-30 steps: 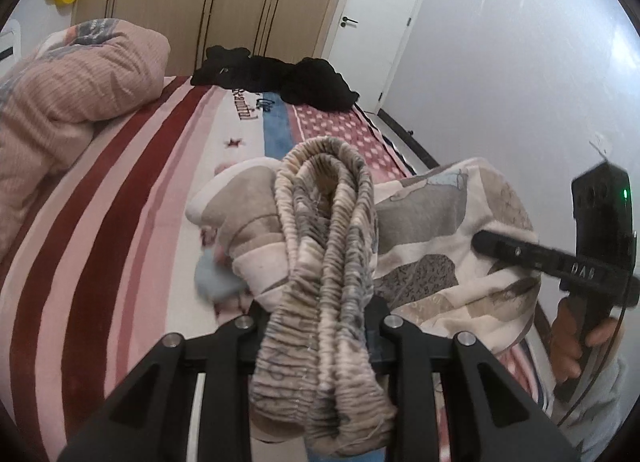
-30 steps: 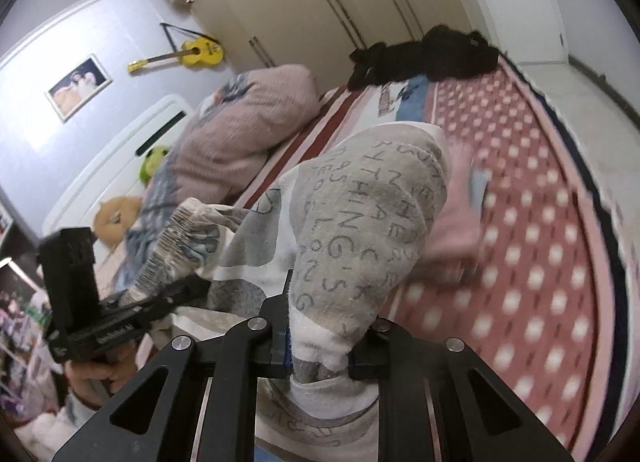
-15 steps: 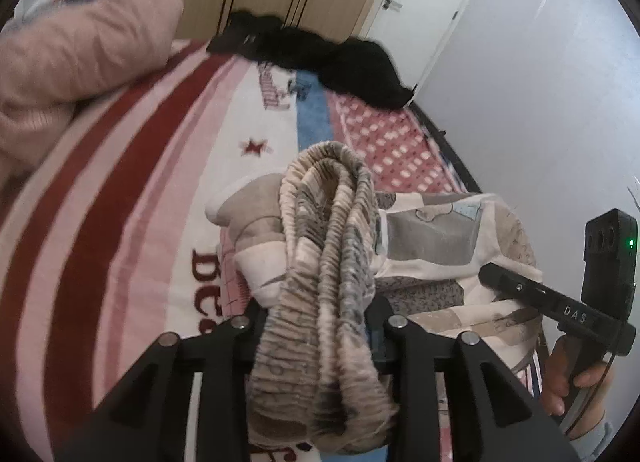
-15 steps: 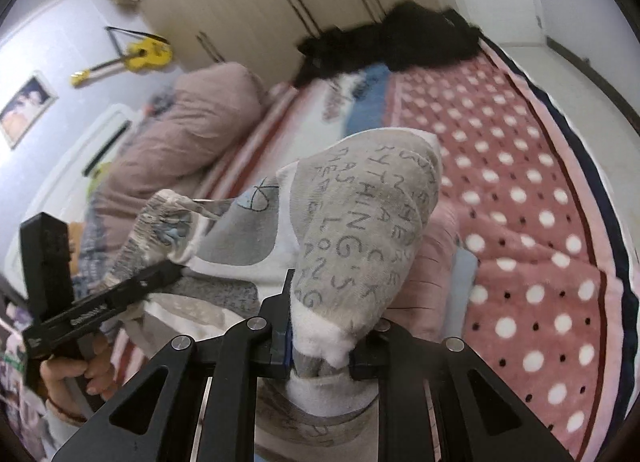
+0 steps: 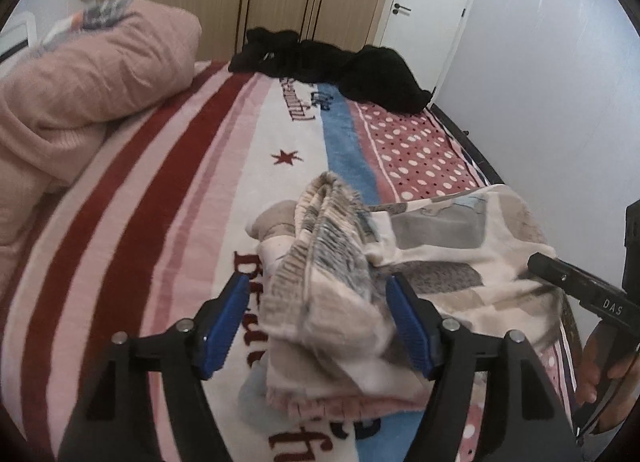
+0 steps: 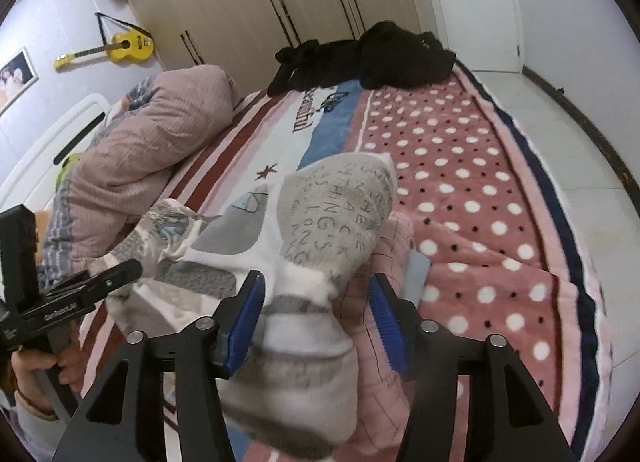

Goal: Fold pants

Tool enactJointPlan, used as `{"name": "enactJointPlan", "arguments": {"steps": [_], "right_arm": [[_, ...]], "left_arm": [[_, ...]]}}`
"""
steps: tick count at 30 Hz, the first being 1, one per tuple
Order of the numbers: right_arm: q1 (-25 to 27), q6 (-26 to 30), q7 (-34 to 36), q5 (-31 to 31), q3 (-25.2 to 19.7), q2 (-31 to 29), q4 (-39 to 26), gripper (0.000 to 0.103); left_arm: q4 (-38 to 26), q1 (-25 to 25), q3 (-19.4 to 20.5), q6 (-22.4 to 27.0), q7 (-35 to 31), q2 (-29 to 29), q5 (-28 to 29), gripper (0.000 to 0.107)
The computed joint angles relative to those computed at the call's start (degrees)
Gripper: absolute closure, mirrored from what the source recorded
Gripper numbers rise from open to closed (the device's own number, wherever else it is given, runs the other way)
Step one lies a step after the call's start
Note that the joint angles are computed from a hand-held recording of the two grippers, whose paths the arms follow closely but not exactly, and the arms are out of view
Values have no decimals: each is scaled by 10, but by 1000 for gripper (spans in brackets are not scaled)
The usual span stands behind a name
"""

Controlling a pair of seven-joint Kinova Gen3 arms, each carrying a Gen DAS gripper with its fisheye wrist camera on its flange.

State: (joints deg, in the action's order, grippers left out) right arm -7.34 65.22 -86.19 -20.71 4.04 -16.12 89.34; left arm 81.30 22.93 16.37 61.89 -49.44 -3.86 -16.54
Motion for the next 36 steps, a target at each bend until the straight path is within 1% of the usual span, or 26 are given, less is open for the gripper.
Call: {"name": "enactJointPlan", "arguments": {"steps": [1,2,3,5,7,8,9,10,11,12,13,14,15,16,17,18,20,24,27,30,32,36], "right_arm": [[2,3,-4,5,-4,-10,0,49],[2,3,-7,8,-6,-21,1,44],[0,4,-6,11,-7,-34,5,41],[-13,5,-8,18,-7,-69,16,39],[-51,8,-34,51,-7,-106,22,39],[-63,10,-49,68,-14,-133,29,38],[-64,10,-56,76,-23,-151,33,36],[-54,21,-54,74,-33,-178,36,30],[-34,40,-47,63,-44,-204,33,26],[-21,51,-41,54,-50,-231,33,24],[-18,55,-44,53,-55,-257,37,23],[-21,64,-56,62,-63,-283,33,20],[-17,81,-66,67,-71,-310,25,19],[-12,98,-77,72,-81,-336,15,15],[-10,115,-84,75,-88,-363,4,11],[-7,133,-91,79,-94,-386,-9,8],[4,172,-106,85,-106,-422,-40,1],[26,250,-126,95,-119,-463,-108,0],[41,295,-116,110,-129,-479,-148,0],[63,335,-101,119,-142,-484,-174,0],[72,350,-95,117,-145,-488,-183,0],[84,351,-97,109,-137,-495,-185,0]], "left_arm": [[-4,3,12,14,10,-6,-16,38],[-9,10,20,26,22,-10,-33,37],[-9,15,30,31,31,-15,-49,35],[-5,21,52,40,52,-30,-75,33],[-6,14,103,66,87,-48,-111,30],[-2,3,130,72,99,-63,-118,30],[0,-13,157,75,105,-77,-118,30],[2,-26,183,81,115,-93,-122,27],[7,-28,210,89,134,-115,-132,25],[10,-28,236,101,156,-131,-149,22],[7,-29,263,118,176,-139,-168,19],[7,-19,289,137,197,-155,-186,18],[5,-19,316,154,215,-168,-198,16],[2,-31,339,167,224,-181,-201,14],[0,-47,361,174,228,-201,-194,13],[-1,-59,384,182,236,-226,-188,11],[-6,-82,411,197,239,-263,-168,10],[-19,-108,432,226,228,-323,-124,9],[-25,-122,431,238,211,-353,-99,8],[-28,-128,420,238,192,-374,-75,8],[-33,-135,414,235,181,-388,-61,8],[-38,-150,396,232,154,-409,-34,8]]}}
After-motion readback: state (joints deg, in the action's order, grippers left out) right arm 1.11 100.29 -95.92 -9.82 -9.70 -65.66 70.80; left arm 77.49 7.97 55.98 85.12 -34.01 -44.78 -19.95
